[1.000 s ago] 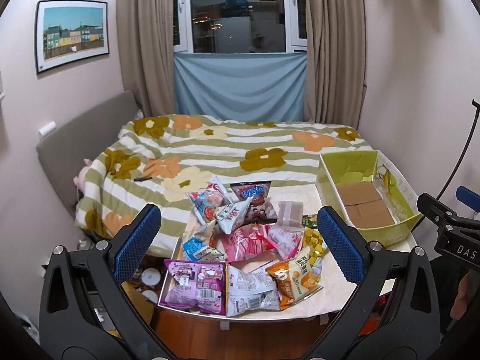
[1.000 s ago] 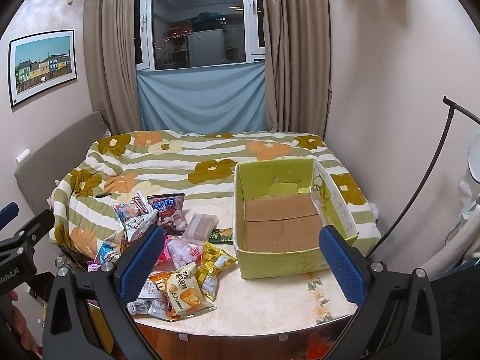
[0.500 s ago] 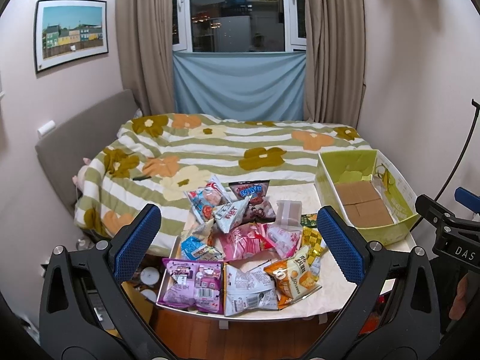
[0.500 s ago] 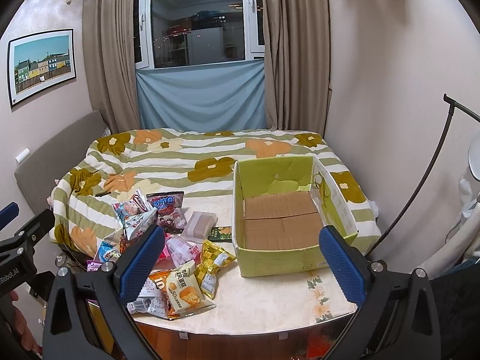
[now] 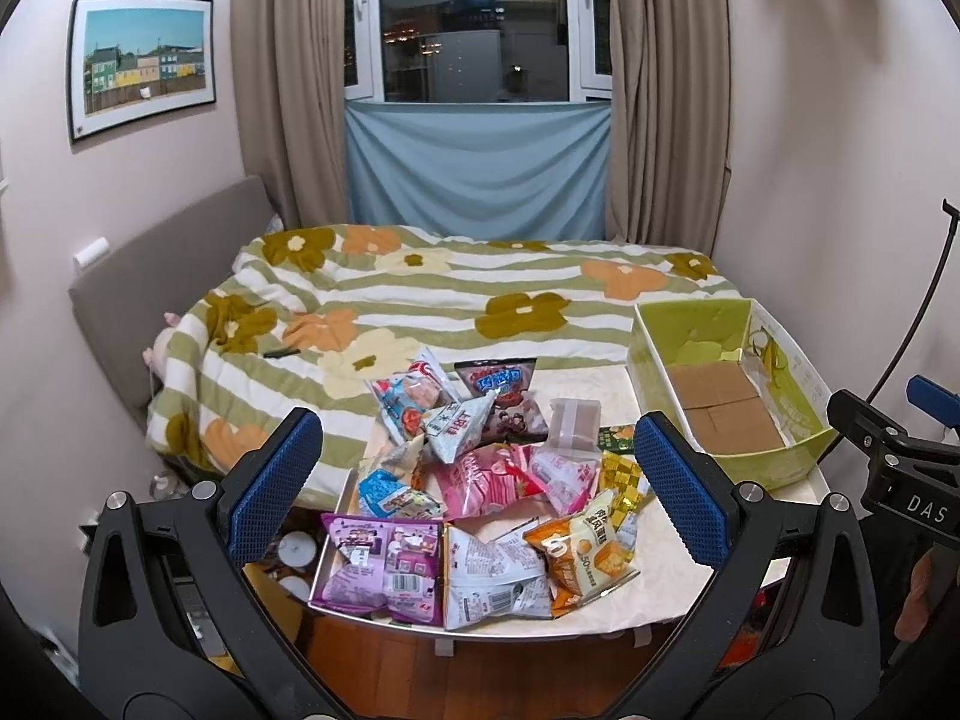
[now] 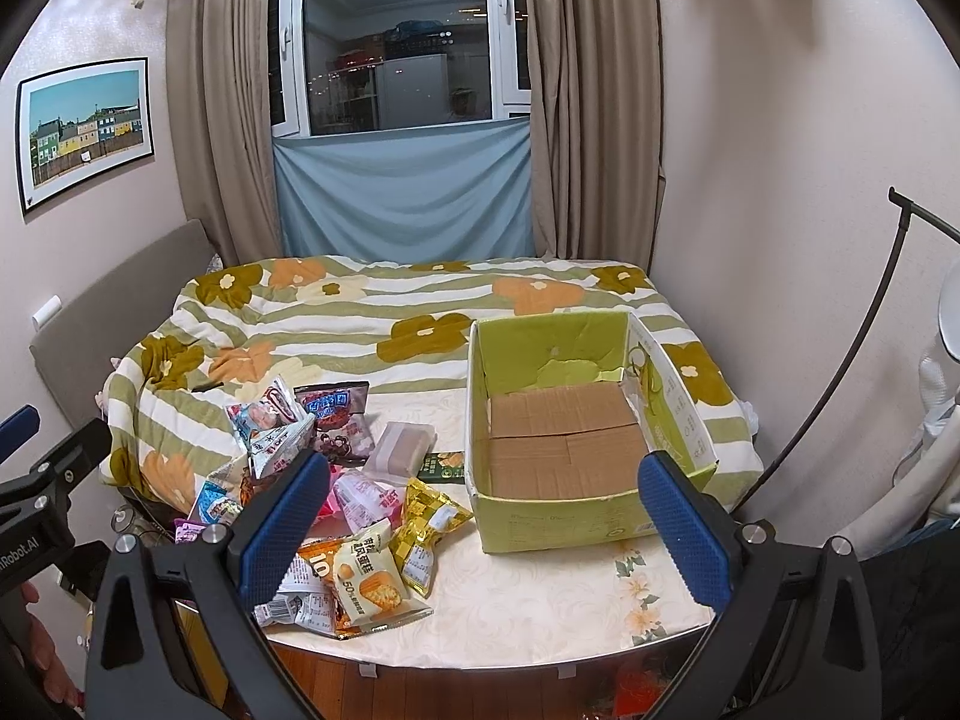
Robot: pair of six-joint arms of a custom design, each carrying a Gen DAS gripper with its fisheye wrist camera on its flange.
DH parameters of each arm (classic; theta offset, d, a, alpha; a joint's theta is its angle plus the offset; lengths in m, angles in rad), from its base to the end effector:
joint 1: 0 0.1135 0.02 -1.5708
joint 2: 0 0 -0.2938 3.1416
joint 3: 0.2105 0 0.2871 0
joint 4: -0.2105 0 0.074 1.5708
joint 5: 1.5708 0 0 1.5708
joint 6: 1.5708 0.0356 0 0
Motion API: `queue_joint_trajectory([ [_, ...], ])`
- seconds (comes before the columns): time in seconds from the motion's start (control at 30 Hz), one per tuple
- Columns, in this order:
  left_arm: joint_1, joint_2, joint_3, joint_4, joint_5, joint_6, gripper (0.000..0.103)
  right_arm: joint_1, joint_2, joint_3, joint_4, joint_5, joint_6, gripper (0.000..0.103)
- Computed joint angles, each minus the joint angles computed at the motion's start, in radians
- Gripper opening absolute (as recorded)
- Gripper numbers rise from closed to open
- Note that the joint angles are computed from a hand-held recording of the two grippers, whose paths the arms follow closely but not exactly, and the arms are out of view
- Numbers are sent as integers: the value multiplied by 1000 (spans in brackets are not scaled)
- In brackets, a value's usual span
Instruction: Organize snacks
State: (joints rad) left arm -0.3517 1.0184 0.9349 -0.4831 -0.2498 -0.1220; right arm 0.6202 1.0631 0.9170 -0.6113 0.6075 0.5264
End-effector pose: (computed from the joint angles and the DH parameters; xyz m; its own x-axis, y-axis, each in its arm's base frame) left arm 0.2304 -0.0752 0.3417 -0.5170 0.0641 -0.8536 0.0757 0.9967 0.0290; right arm 0.2060 0.1222 0.3178 -0.5536 0.1116 -0.8253 0.1601 0.9868 0.0260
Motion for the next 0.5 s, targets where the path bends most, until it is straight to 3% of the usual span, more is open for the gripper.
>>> queue_joint_trajectory([
  [0.5,-24,7,7,-3,-14,-15,103,-1,5,-5,13,-2,0,102],
])
